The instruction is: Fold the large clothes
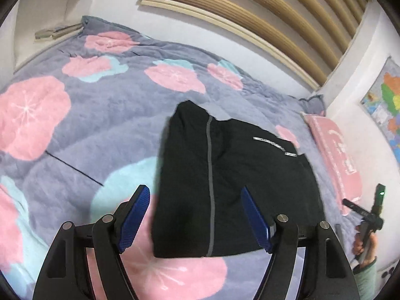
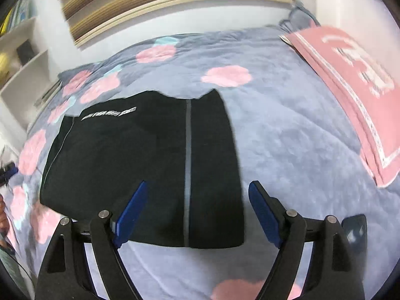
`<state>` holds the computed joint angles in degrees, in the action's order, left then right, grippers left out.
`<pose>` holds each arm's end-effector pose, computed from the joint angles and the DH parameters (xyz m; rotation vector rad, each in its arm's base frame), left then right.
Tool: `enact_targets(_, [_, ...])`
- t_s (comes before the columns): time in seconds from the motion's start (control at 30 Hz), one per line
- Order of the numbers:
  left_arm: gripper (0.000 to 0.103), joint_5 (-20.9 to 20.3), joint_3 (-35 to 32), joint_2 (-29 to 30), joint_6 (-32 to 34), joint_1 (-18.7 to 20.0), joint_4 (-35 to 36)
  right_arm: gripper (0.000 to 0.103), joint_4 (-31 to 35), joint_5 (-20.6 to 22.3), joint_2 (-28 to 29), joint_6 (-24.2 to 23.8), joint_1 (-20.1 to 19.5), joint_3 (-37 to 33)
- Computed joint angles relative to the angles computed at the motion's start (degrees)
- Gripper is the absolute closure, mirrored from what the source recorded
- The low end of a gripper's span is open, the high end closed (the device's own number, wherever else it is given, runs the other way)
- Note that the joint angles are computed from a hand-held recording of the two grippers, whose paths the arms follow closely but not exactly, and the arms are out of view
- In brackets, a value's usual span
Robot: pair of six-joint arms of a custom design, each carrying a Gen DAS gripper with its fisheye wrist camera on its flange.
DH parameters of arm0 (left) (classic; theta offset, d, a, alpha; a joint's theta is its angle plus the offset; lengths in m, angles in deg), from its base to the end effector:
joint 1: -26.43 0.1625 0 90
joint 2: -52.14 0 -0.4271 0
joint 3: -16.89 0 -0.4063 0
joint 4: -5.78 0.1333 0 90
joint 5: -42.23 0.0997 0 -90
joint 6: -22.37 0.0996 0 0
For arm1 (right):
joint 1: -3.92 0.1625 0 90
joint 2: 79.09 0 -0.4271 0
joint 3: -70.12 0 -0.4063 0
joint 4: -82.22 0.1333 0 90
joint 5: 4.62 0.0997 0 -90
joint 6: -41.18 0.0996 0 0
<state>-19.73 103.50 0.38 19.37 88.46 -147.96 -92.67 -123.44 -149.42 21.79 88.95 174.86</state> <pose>-0.1821 -0.7270 0.2370 0.4114 2.6560 -0.8446 0.0321 -0.6148 0.3565 0.0124 -2.3341 0.9422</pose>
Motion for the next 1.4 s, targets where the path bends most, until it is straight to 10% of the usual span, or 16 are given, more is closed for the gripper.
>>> enact_targets(0.6, [0.026,-2.7,-13.9,12.5,-2.9,6.2,4.6,0.018,3.9,7.8,6.9,2.9,-8.8,-7.5])
enact_targets(0.93, [0.026,-21.3,-24.2,18.8,-5.3,12.1,14.6,0.017,6.1,20.9,9.4,4.8,-12.4,-11.3])
enact_targets(1.4, [0.024,-25.5,-32.0,23.1,-7.0,12.9,21.6,0.009,19.7,34.2,11.5,11.0,-16.9,-17.8])
